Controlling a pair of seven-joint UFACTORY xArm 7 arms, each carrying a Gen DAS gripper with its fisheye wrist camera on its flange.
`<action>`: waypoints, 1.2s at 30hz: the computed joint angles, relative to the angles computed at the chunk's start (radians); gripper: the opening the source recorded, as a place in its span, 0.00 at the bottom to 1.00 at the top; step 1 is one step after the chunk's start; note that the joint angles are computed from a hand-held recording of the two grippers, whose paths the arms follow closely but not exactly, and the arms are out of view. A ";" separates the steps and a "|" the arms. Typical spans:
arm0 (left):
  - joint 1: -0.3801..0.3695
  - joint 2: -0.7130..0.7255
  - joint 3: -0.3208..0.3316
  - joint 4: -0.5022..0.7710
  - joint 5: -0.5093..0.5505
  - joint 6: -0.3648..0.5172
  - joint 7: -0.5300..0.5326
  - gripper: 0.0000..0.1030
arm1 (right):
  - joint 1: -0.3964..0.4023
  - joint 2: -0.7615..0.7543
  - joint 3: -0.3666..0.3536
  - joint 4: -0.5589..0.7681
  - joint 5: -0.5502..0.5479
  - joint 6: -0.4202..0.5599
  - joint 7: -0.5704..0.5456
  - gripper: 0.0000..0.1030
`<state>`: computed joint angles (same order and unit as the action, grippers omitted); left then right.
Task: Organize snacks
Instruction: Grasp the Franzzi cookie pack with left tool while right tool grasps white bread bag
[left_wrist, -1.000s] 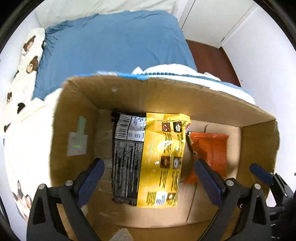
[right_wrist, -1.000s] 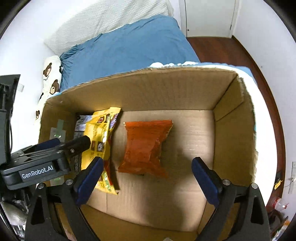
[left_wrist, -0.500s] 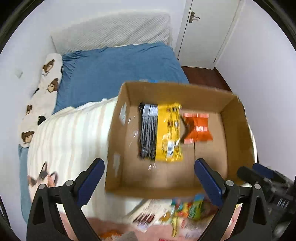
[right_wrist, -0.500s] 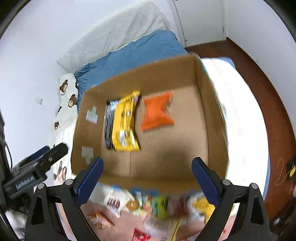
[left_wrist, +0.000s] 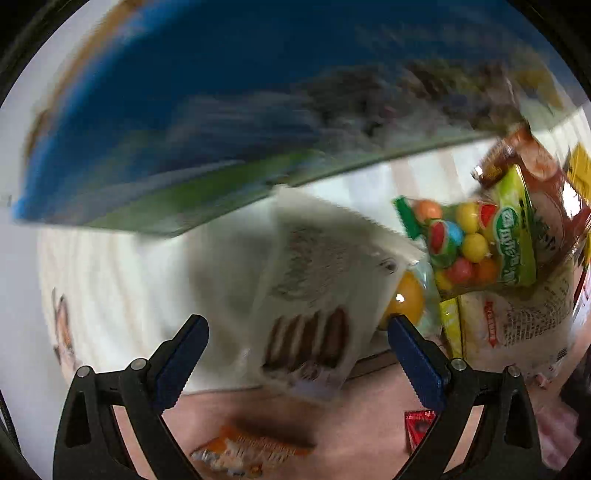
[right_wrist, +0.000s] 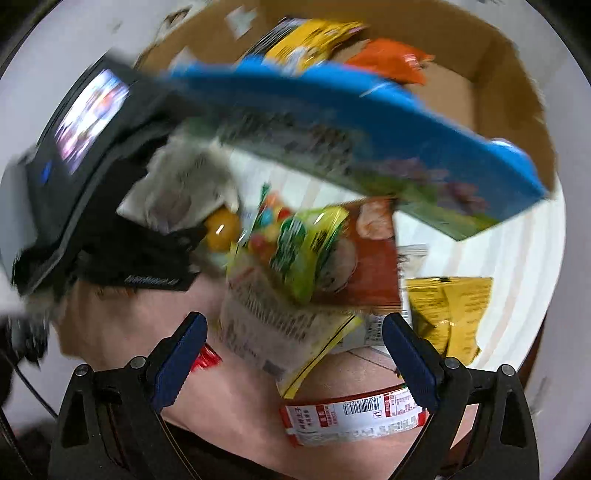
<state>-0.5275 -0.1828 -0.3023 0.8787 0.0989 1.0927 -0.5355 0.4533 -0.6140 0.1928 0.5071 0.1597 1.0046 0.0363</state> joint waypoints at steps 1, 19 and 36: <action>-0.001 0.000 0.007 -0.005 -0.021 -0.020 0.017 0.94 | 0.007 0.008 0.009 0.000 -0.011 0.000 -0.010 0.95; -0.001 -0.354 0.042 -0.353 -0.338 -0.081 -0.152 0.60 | 0.058 0.175 0.015 -0.021 0.000 -0.012 0.020 0.59; -0.001 -0.314 0.037 -0.444 -0.339 -0.210 -0.202 0.58 | 0.012 -0.039 0.013 -0.199 0.228 -0.113 0.251 0.55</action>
